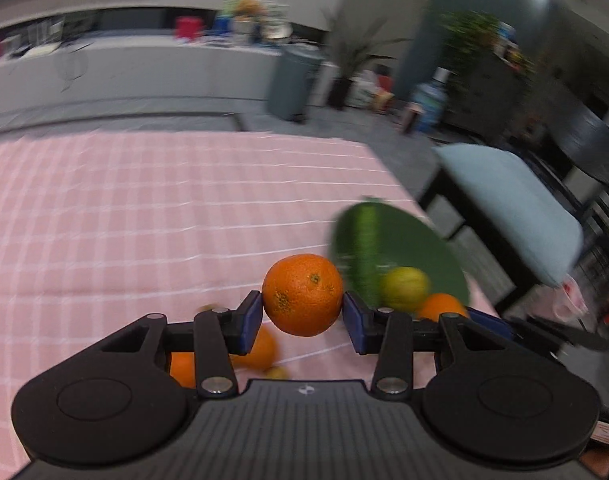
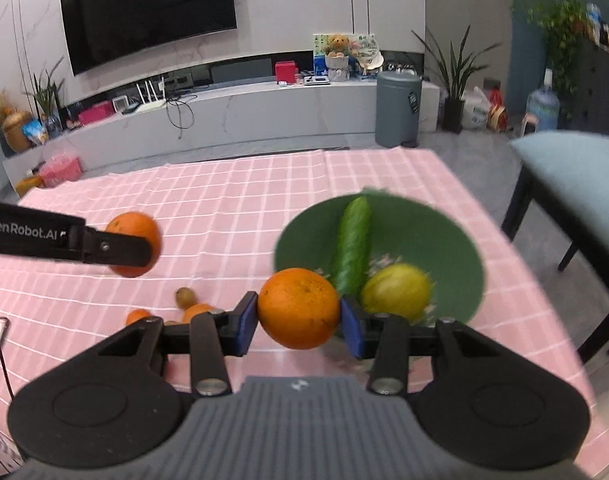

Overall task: Organize fruits
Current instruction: 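Carry both oranges into the green colander and open both tools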

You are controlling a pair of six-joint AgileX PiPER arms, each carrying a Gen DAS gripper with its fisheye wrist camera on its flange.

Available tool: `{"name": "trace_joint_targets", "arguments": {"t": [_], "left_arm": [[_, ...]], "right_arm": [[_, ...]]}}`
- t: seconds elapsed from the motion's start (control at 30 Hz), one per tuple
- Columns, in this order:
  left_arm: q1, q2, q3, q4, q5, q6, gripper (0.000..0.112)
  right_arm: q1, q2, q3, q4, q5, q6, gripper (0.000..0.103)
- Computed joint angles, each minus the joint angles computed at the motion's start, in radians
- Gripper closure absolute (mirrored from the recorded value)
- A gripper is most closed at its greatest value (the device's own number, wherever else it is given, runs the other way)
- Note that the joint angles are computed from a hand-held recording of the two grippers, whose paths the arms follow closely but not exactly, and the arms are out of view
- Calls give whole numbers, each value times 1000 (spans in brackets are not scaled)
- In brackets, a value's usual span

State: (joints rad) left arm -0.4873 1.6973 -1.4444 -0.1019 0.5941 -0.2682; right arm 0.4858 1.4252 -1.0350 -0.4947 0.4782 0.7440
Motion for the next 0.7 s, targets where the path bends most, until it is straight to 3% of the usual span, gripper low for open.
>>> {"name": "trace_joint_targets", "arguments": {"t": [0.4,0.7], "left_arm": [[-117,304,-456,-33,255,44,63],[-117,511,-761,-86,484,86,63]], "right_arm": [[-222,57,-145,299,113,-579,62],[-294,187,-245,430,203,-784,62]]}}
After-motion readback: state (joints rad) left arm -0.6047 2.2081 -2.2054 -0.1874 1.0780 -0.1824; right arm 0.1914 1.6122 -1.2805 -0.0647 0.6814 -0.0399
